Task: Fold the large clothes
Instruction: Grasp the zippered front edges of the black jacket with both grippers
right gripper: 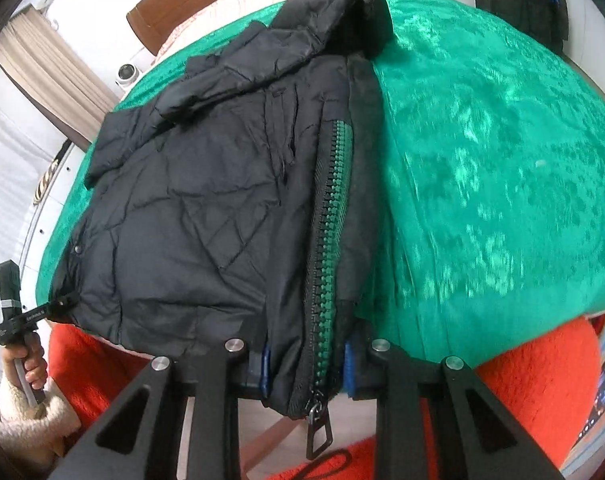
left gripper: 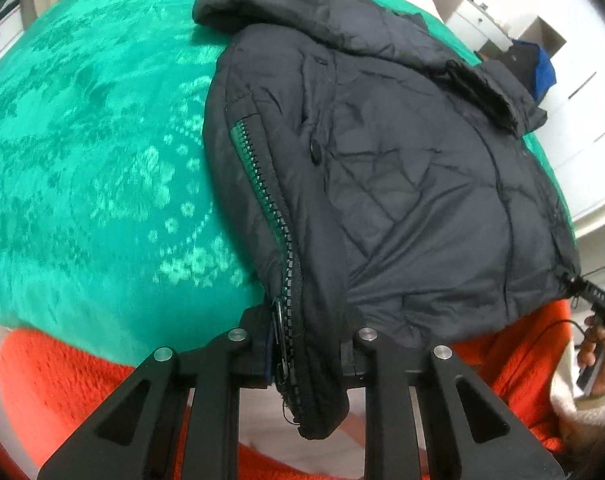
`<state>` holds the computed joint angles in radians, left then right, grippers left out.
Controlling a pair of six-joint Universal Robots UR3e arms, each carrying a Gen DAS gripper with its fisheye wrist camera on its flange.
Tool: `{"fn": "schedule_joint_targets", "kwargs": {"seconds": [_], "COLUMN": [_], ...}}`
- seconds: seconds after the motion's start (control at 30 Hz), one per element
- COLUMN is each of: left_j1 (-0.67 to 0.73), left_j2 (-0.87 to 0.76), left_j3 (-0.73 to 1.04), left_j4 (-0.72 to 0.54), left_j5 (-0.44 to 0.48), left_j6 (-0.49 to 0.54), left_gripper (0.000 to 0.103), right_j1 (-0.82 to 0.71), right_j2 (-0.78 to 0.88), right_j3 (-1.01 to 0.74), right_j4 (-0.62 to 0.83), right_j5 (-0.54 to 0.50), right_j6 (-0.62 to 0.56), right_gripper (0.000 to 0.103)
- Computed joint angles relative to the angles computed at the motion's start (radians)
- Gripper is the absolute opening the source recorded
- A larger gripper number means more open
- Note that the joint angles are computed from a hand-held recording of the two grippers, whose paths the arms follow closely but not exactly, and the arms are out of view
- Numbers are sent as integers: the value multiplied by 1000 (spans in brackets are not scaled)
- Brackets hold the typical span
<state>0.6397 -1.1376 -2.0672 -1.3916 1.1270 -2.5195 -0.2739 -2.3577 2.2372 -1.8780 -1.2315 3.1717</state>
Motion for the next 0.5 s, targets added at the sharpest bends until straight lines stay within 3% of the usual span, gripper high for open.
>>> {"fn": "schedule_joint_targets", "kwargs": {"seconds": [0.3,0.47,0.5], "left_j1": [-42,-64,-30], "left_j2": [-29,-50,-16], "left_j3": [-46,-56,-78], "left_j4": [86,132,105], "left_j5": [10,13,9], "left_j6": [-63,-90,-52], "left_gripper": [19,21,21], "right_j1": [32,22,18], "right_j2": [108,98,72], "right_j3": [48,62,73], "right_j4": [-150,-159,-144], "right_j5": [-28,-15,-12], "right_j6": [36,41,38], "right_gripper": [26,27,27]}}
